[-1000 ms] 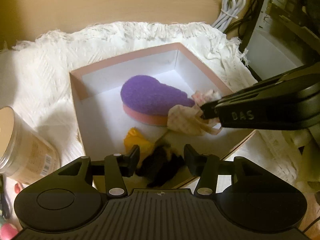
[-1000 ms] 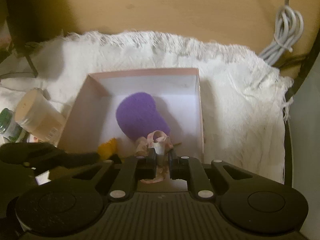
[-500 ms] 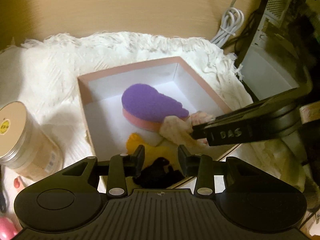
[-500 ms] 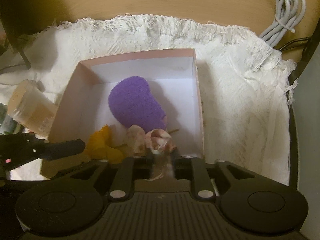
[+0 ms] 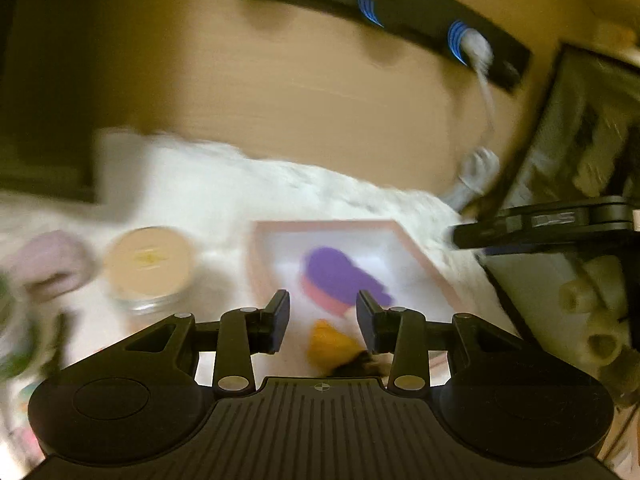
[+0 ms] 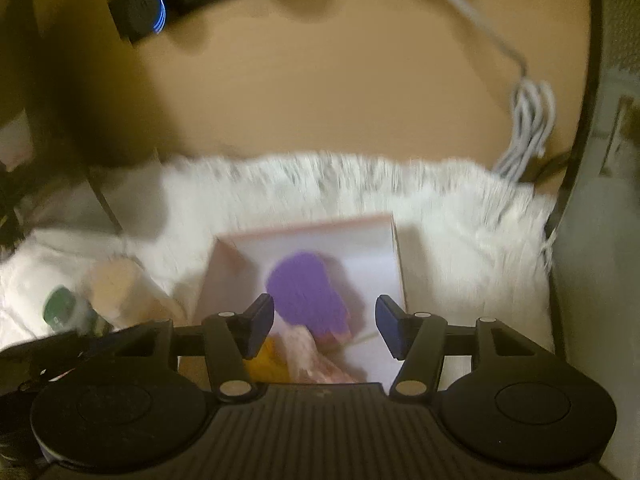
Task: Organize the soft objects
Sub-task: 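Withdraw both open tools from the box toward the remaining items, then grasp the yellow star keychain with the left tool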
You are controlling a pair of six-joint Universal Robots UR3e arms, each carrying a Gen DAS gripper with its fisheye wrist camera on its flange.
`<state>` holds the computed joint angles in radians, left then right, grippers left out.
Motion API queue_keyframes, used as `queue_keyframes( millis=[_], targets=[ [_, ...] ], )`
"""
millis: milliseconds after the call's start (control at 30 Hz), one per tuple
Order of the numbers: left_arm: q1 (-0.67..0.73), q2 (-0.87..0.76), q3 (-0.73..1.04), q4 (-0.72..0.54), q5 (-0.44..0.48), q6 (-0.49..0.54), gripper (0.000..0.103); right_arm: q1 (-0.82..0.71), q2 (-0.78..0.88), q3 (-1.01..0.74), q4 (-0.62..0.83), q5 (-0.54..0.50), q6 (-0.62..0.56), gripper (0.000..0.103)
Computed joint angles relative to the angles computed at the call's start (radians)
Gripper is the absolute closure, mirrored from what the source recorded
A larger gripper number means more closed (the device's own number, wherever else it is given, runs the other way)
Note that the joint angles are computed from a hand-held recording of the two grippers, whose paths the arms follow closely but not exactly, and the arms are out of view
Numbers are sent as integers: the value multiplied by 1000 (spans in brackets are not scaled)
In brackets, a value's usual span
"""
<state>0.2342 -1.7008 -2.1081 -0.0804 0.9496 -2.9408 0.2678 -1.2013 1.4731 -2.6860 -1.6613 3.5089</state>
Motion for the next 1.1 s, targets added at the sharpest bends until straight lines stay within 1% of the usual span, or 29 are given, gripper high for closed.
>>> queue_keyframes(
  millis=[67, 133, 233, 300, 367, 433, 533, 667, 733, 767, 833, 933, 967, 1033, 1100],
  targets=[
    [100, 74, -86, -11, -30, 4, 61, 16, -18, 22, -42, -25, 9, 36],
    [195, 135, -157, -38, -45, 18, 62, 40, -9, 10, -47, -48, 13, 35],
    [369, 243, -271, -91, -72, 85, 62, 94, 51, -61, -23, -74, 6, 35],
    [495, 326, -335, -143, -83, 132, 62, 140, 112, -119, -17, -74, -5, 35],
    [610, 384, -368, -197, -77, 158, 62, 187, 167, -168, -22, -70, -24, 35],
    [734, 407, -368, -279, -90, 197, 62, 242, 239, -230, -31, -76, -57, 35],
    [845, 398, -346, -372, -102, 263, 62, 316, 360, -351, -14, -71, -108, 30],
    [910, 390, -314, -515, -142, 382, 62, 376, 529, -568, 120, -25, -86, 29],
    [916, 377, -291, -561, -165, 425, 62, 398, 606, -666, 173, -18, -75, 29],
    [908, 370, -279, -573, -170, 440, 62, 408, 641, -717, 200, -25, -78, 29],
    [915, 374, -261, -633, -180, 511, 62, 437, 718, -826, 256, -61, -95, 29],
    [869, 358, -230, -671, -162, 557, 62, 462, 799, -940, 320, -89, -101, 29],
    [861, 363, -220, -710, -164, 589, 62, 469, 814, -955, 319, -105, -96, 25],
    [830, 366, -202, -778, -168, 666, 62, 482, 825, -958, 304, -132, -98, 22],
    [790, 361, -204, -792, -162, 718, 61, 495, 848, -995, 324, -157, -110, 19]
  ],
)
